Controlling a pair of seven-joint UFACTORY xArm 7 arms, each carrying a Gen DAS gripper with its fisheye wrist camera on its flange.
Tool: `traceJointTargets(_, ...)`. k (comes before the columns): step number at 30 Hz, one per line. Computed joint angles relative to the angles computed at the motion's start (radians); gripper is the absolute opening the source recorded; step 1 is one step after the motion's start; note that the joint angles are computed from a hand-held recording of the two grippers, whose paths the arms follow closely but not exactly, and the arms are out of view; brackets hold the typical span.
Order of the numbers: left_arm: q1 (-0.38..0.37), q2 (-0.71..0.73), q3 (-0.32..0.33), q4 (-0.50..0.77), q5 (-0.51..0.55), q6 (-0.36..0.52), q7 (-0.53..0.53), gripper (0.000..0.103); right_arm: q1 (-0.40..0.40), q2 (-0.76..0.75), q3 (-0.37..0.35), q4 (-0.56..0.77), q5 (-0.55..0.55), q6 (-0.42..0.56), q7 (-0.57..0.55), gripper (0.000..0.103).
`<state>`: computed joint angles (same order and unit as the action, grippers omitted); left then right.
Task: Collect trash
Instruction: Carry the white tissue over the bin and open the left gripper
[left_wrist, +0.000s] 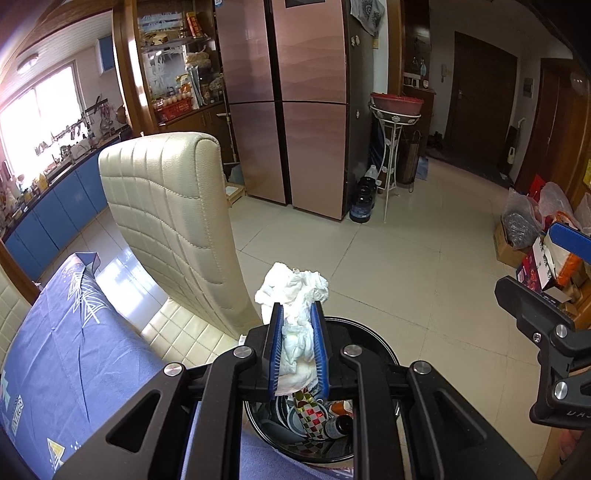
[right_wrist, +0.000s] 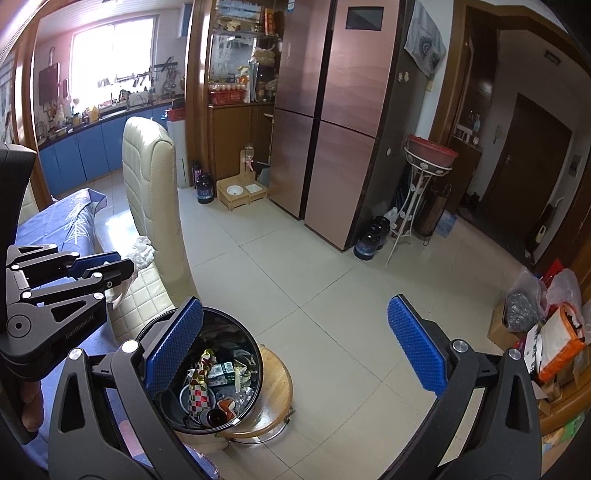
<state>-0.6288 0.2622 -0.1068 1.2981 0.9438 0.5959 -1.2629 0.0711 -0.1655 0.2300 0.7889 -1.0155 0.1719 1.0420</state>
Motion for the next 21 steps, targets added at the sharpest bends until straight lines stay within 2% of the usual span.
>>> traceJointTargets(15, 0.004, 0.029, 0.012, 0.021, -0.022, -0.039, 0.039, 0.019, 0.034, 0.032, -0.02, 0.024, -0.023, 0.032, 0.035, 0.099)
traceJointTargets(18, 0.012, 0.029, 0.017, 0.018, -0.051, -0.065, 0.041, 0.043, 0.04, 0.038, -0.027, 0.03, -0.014, 0.035, 0.029, 0.099)
traceJointTargets(19, 0.01, 0.026, 0.023, 0.014, -0.047, -0.073, 0.028, 0.062, 0.041, 0.04, -0.029, 0.032, -0.015, 0.038, 0.031, 0.099)
traceJointTargets(20, 0.003, 0.019, 0.035, 0.006, -0.023, -0.077, -0.009, 0.073, 0.042, 0.042, -0.029, 0.034, -0.019, 0.039, 0.035, 0.099)
traceJointTargets(21, -0.002, 0.014, 0.042, 0.003, 0.002, -0.08, -0.04, 0.074, 0.043, 0.043, -0.031, 0.034, -0.021, 0.04, 0.037, 0.099)
